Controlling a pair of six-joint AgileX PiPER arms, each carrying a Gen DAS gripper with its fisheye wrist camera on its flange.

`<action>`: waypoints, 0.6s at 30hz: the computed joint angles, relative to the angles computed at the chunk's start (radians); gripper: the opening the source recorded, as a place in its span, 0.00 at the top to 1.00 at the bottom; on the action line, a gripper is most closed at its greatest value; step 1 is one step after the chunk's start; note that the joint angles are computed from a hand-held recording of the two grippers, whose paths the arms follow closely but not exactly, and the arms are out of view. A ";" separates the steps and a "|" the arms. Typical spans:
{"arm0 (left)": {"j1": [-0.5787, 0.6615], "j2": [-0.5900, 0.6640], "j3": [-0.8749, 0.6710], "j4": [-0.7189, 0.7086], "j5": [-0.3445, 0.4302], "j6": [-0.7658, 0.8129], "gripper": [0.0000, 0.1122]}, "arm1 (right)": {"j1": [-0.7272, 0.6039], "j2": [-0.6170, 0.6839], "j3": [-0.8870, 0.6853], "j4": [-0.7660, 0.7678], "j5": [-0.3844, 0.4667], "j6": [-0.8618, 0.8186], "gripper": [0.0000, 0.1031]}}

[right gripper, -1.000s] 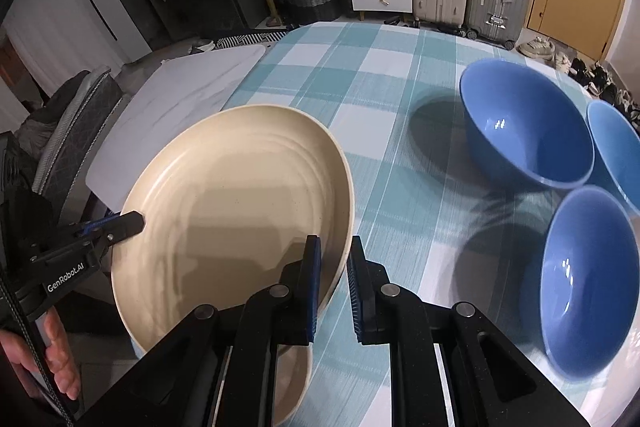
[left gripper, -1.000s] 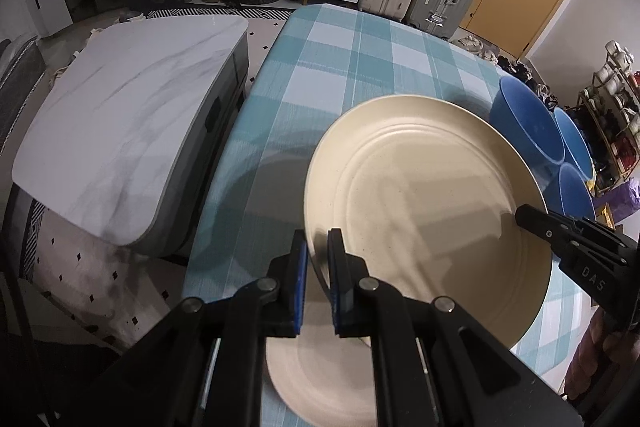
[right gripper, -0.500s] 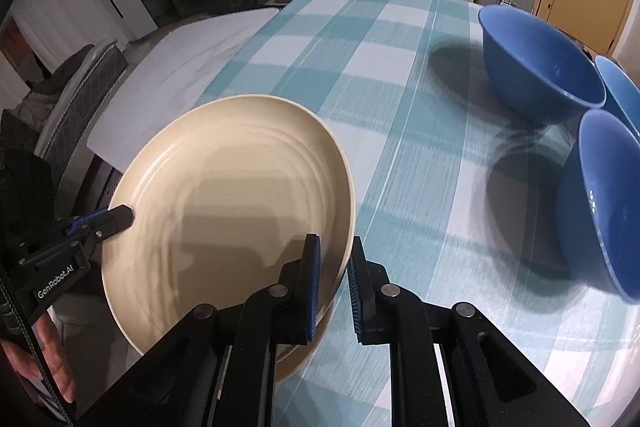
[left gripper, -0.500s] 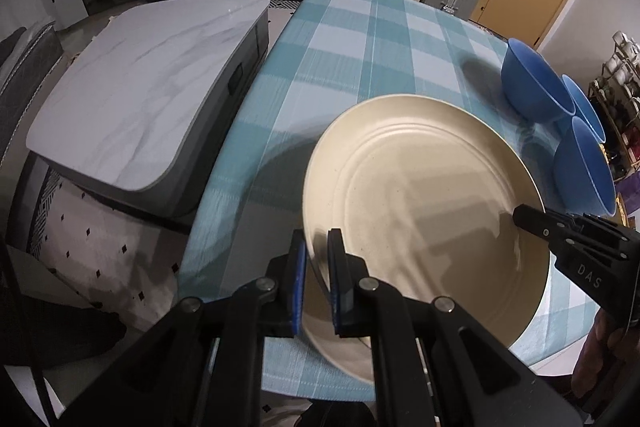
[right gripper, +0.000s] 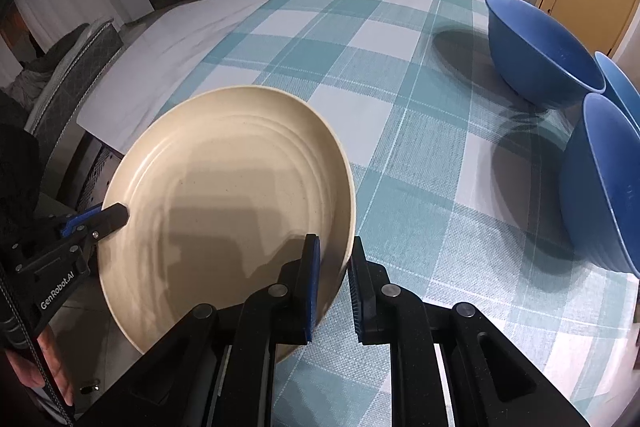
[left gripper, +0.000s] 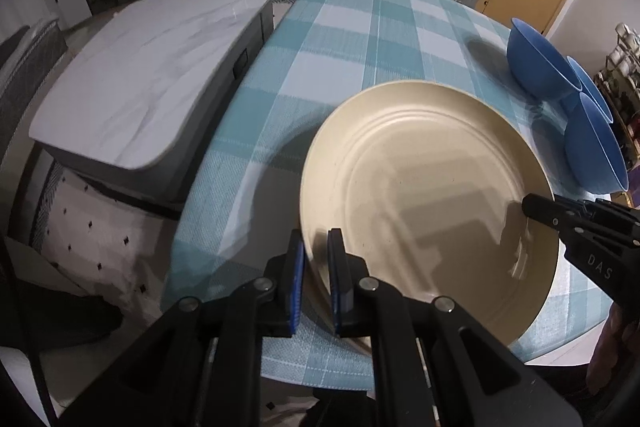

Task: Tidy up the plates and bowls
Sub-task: 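Lower the cream plate with both tools toward the plate beneath it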

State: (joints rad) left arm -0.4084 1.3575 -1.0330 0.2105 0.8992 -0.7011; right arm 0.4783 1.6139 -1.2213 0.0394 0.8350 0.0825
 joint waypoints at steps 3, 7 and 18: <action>-0.042 0.004 0.005 0.066 0.008 -0.053 0.93 | 0.025 -0.007 0.014 -0.051 -0.016 0.025 0.86; -0.084 0.005 0.017 0.135 0.013 -0.112 0.92 | 0.032 -0.003 0.021 -0.065 -0.017 0.030 0.86; -0.156 0.003 0.046 0.246 0.016 -0.249 0.86 | 0.054 -0.006 0.038 -0.109 -0.030 0.045 0.85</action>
